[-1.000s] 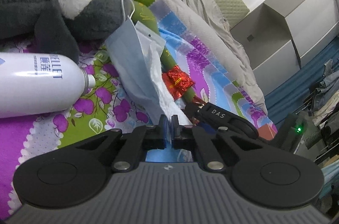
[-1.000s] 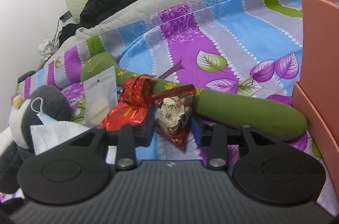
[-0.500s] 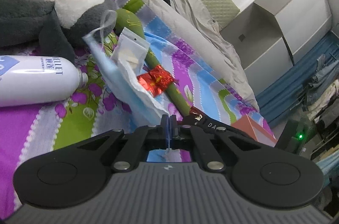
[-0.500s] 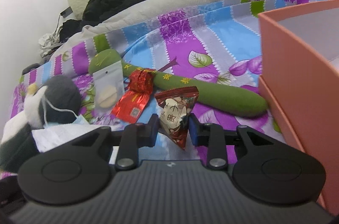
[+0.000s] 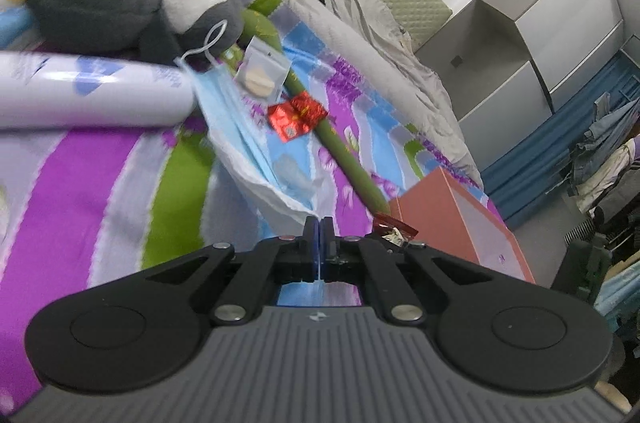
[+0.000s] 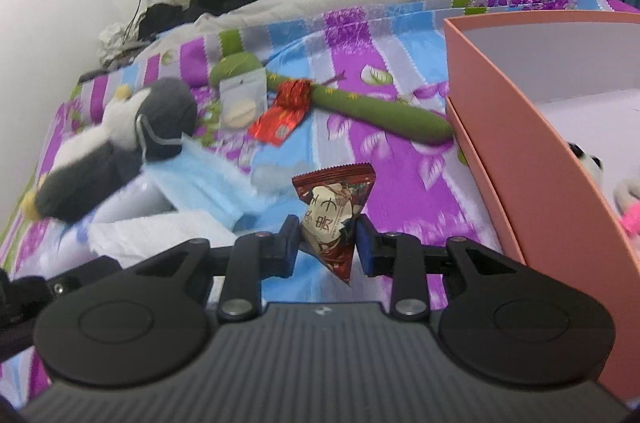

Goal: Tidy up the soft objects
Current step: 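Lift the candy wrapper with the right tool while the left tool reaches the white towel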

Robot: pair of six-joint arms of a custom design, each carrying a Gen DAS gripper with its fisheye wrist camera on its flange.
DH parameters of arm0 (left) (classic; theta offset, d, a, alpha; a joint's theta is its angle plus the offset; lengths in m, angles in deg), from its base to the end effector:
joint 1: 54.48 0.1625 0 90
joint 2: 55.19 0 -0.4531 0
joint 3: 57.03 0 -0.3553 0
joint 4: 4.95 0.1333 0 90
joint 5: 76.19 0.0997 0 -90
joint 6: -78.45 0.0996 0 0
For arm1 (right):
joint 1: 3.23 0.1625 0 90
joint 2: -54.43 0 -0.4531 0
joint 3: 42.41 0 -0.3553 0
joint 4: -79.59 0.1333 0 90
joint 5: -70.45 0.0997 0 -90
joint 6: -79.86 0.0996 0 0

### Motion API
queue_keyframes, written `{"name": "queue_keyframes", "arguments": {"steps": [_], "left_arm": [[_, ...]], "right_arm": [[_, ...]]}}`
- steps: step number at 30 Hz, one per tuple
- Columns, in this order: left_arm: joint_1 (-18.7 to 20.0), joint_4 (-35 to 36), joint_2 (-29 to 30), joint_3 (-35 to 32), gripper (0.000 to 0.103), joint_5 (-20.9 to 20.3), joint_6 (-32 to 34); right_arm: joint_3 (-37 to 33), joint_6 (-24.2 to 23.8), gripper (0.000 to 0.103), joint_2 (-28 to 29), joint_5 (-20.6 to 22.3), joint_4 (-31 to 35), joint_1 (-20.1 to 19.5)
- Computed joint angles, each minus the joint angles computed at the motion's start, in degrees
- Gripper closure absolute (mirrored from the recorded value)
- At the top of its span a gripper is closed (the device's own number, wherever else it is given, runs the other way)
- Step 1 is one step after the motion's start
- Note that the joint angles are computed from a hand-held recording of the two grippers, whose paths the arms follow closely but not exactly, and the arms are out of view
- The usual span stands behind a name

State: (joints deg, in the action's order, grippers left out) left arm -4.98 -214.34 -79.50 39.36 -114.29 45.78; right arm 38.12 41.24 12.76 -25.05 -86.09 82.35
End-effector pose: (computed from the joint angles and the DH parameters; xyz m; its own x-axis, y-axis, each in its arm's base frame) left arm -0.2514 -0.6203 0.0426 -0.9489 -0.3112 -0.0524 -0.0854 0.4129 -0.9068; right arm 0.0652 -0.7616 0.2212 -0.8104 -0.3935 0.4340 -0.5685 0.7072 -0.4203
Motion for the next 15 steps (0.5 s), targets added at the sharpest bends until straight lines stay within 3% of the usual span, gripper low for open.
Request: {"name": "queue_keyframes", "arguments": {"steps": [15], "left_arm": [[-5.9, 8.9, -3.7, 13.2, 0.102, 1.1, -14.4]], "right_arm": [[15.1, -6.3, 0.069, -11.2, -3.5, 1.3, -1.9]]}}
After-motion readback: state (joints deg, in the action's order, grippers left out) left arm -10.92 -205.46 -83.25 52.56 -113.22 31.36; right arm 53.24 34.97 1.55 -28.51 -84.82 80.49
